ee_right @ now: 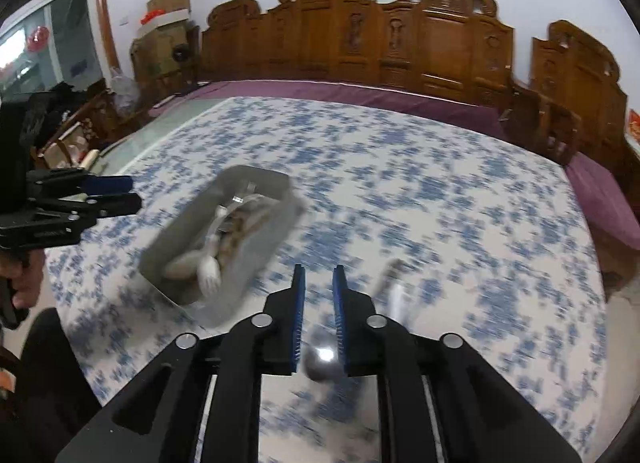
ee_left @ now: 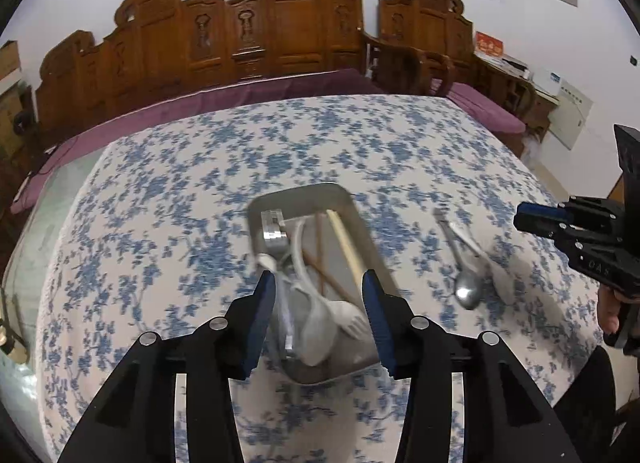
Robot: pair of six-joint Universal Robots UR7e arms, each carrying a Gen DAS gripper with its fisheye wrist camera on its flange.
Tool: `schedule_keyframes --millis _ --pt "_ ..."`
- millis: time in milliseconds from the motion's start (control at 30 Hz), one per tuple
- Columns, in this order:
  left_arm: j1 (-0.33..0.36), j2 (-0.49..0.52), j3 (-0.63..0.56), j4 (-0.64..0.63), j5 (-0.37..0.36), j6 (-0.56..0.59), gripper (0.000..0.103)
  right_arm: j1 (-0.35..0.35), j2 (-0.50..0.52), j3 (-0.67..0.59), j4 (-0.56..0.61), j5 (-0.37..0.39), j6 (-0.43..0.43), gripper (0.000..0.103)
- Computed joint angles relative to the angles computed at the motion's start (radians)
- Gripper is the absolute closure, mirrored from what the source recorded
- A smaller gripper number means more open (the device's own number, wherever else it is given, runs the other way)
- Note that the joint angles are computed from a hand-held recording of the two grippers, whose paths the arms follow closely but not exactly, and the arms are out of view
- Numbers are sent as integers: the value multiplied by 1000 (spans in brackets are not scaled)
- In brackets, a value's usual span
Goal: Organize utensils
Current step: 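Grasp the white plastic spoon on the cloth with the right tool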
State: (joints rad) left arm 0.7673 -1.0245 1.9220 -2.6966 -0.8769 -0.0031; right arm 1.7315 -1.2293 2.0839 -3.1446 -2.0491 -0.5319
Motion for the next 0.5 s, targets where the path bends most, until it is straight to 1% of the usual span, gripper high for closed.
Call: schedule_keyframes --millis 67,100,200,267,333,400,500 --pt "-7 12 2 -6 -10 -4 53 -16 -20 12 -6 -10 -11 84" --pt "-10 16 4 -9 -14 -5 52 -26 -29 17 -1 -12 -12 82" --pt "-17 33 6 -12 -26 -14 51 -52 -35 27 2 -23 -16 75" --pt "-21 43 8 -13 -33 -25 51 -71 -31 36 1 -19 -9 74" --pt "-24 51 9 -10 -41 -35 51 -85 -11 35 8 -30 -3 73" --pt "-30 57 11 -8 -45 -43 51 -95 19 26 17 -60 6 73" --pt "-35 65 12 -7 -52 -52 51 -110 51 7 47 -73 32 73"
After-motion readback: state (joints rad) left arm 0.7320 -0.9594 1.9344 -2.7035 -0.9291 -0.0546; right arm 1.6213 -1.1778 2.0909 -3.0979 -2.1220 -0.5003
